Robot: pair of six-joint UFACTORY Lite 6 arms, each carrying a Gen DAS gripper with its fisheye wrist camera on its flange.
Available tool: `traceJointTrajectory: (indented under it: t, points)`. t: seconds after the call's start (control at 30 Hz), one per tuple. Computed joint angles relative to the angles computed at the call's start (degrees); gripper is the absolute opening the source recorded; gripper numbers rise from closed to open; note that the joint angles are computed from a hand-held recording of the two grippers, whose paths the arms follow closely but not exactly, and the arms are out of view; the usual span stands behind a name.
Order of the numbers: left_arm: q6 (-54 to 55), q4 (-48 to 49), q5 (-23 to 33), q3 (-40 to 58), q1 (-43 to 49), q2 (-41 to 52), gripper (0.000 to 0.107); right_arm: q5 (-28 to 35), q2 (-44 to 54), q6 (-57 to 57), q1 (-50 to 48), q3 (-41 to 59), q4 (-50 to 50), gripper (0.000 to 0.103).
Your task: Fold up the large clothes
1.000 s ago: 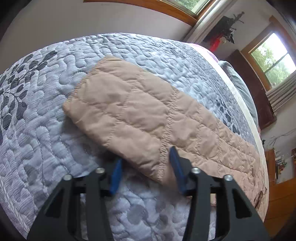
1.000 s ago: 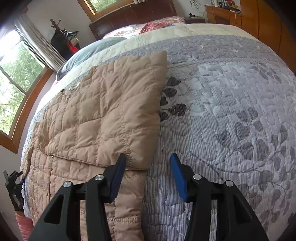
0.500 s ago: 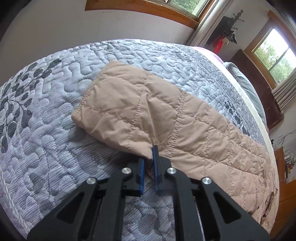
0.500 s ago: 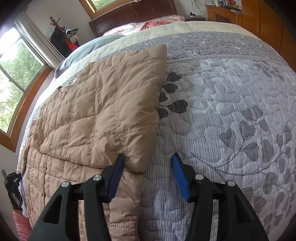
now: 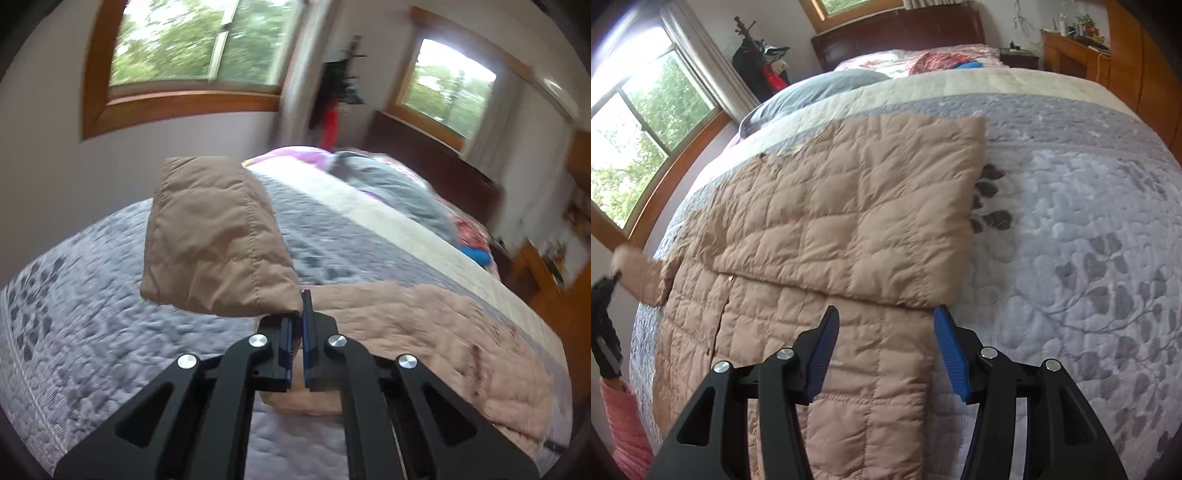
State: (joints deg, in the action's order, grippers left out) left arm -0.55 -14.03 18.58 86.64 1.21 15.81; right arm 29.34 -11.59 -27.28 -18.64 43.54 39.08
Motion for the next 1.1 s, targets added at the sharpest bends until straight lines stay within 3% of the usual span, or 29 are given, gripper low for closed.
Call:
traceJointTrajectory:
  t: [0.2,0.43,0.8,0.93,1.1]
  points:
    - [-13.56,15.61,1.56,5.97,-17.43,3.62,0.002,-0.41,2.25,-0.33,1.43,0.33,1.27,0.054]
    - [-23.63,26.68,5.66,19.48,-31.66,17.10,0.002,-1.13,2.34,-1.47,1.74,-0.27,1.93,0.054]
    - [-16.00,18.69,14.80,41.39,-36.92,38.17,0.004,-2.71,4.18,-0.95,3.17,-0.28,1.87,0.054]
    - [0.73,6.31,18.14,39.53,-36.39,36.54,0.024,-3.10,4.46,-1.08,3.47,-0.42,1.96,0.054]
    - [22.60,-13.30,15.50,23.23,-32.88,24.92,0.029,-3.85,4.70,1.26,4.93,-0.13,-0.08,0.055]
